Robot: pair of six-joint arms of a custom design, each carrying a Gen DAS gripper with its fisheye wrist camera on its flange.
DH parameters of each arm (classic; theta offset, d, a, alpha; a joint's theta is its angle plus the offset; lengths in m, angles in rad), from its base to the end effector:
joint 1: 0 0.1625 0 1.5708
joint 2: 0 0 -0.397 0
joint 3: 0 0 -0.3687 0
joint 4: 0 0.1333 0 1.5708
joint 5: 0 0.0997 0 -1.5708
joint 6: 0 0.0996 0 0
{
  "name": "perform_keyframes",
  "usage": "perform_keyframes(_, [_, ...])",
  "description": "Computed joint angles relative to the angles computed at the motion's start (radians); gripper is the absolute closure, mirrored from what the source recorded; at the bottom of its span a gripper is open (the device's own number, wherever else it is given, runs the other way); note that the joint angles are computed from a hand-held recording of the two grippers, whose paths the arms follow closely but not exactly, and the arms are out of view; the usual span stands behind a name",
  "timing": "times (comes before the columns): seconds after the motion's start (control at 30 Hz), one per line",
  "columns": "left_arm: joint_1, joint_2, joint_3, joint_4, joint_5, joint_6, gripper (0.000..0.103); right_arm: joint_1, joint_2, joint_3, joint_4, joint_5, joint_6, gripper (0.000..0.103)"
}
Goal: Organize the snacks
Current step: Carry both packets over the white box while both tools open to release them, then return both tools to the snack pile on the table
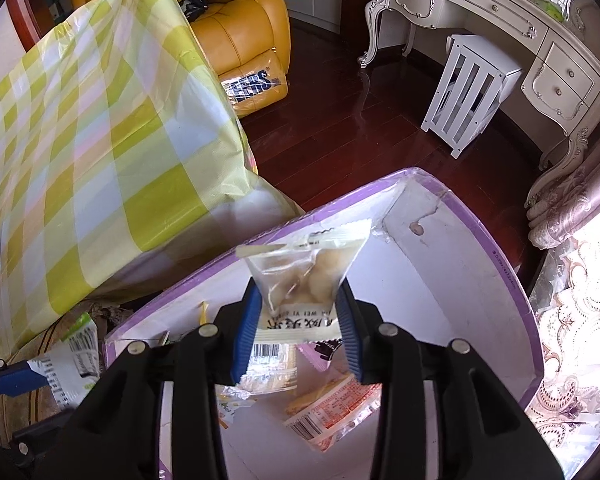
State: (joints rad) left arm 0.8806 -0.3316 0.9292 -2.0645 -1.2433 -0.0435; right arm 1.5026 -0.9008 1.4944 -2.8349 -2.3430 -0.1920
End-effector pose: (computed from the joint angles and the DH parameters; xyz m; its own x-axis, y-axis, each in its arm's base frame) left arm -0.3625 -0.6987 -0.0198 -0.7358 0.5946 -0.3241 0.6018 0.7936 0.0897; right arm 0.0177 -0.6774 0.2735 -0.6828 0.3233 0.6552 -0.0783 0.8592 -0.5056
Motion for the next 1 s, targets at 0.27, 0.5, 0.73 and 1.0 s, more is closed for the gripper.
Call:
perform_keyframes(0.27, [0.003,-0.018,0.023,-0.03,0.0,-0.017,0.058,0.004,0.001,-0.002,-0.003,-0.001,-0.003,0.053])
perform_keyframes(0.5, [0.003,-0.037,0.049,-0.061,0.001,-0.021,0.058,0.014,0.002,-0.004,-0.002,-0.002,-0.009,0.049])
perform_keyframes(0.73, [0.008,-0.063,0.077,-0.103,0.008,-0.035,0.058,0.03,0.009,-0.013,0.003,-0.006,-0.018,0.048])
perform_keyframes(1.0, [0.022,-0.119,0.141,-0.163,0.028,-0.059,0.057,0.057,0.029,-0.035,0.011,-0.013,-0.034,0.044])
